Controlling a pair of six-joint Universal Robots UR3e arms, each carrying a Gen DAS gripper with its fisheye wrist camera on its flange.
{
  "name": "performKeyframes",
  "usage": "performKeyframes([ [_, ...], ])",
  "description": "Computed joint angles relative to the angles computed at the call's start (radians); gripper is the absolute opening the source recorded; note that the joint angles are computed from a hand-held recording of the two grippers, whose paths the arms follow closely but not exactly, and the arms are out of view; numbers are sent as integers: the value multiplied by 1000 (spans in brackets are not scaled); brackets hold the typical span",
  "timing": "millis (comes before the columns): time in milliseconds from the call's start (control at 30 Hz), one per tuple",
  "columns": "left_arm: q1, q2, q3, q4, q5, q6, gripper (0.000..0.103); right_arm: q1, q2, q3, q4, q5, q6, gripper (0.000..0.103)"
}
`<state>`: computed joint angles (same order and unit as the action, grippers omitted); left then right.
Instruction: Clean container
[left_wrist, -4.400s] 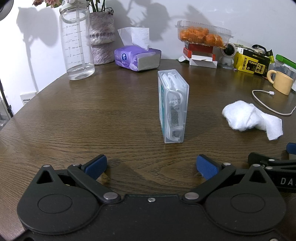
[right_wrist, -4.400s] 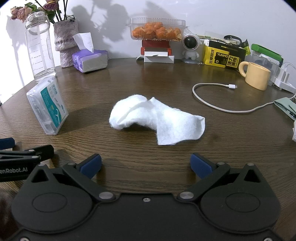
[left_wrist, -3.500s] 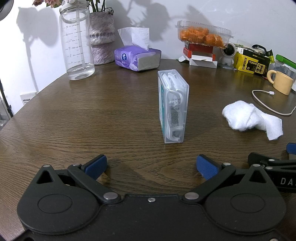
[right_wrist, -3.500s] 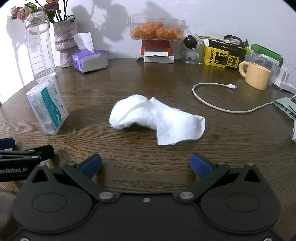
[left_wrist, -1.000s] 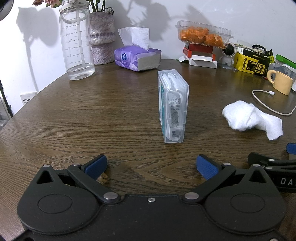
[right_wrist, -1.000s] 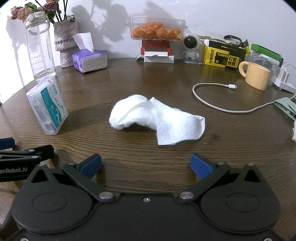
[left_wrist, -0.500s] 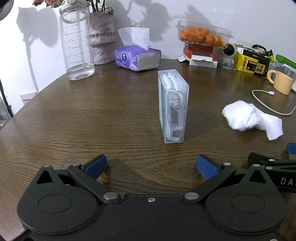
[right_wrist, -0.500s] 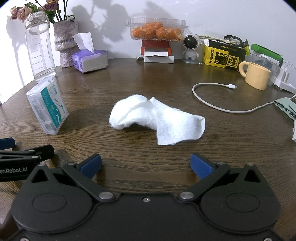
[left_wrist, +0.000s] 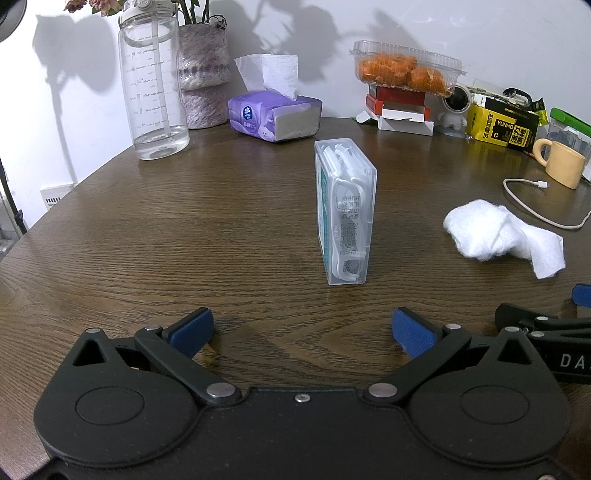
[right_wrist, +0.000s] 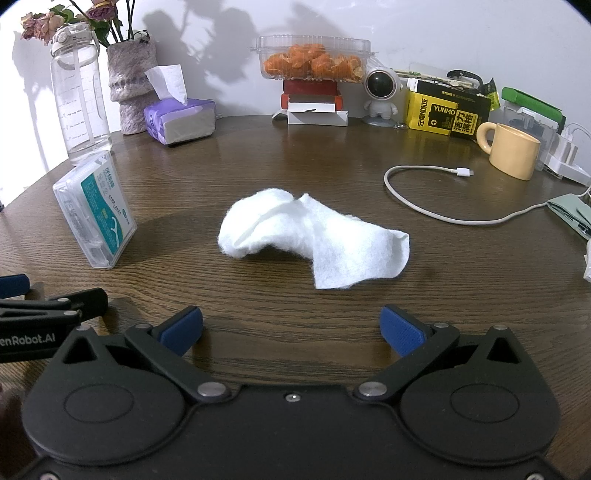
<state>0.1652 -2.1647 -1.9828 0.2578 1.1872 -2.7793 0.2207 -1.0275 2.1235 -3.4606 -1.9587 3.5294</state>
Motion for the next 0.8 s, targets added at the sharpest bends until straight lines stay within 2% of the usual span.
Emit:
performKeyframes([
  [133, 13, 21, -47, 38, -24, 10, 103, 0, 0, -1, 1, 0, 0, 103],
  [200, 51, 22, -146, 218, -91, 5, 103, 0, 0, -2, 2, 0, 0, 103],
  [300, 75, -57, -216, 562, -128, -32, 103, 0, 0, -1, 2, 0, 0, 103],
  [333, 69, -75, -209, 610, -120, -43, 103, 0, -1, -2, 3, 0, 0, 103],
  [533, -36, -136, 55, 354, 11, -144, 103, 0, 3, 8, -13, 4, -4, 103],
  [633, -51, -173, 168, 265, 22, -168, 102, -7, -2, 21, -26, 19, -20, 103],
  [733, -25, -174, 230, 131, -73, -142, 25, -15, -10, 26, -29, 33, -35, 103],
  [800, -37, -168, 235, 111, -34, -148, 25, -13, -12, 36, -37, 33, -35, 103],
])
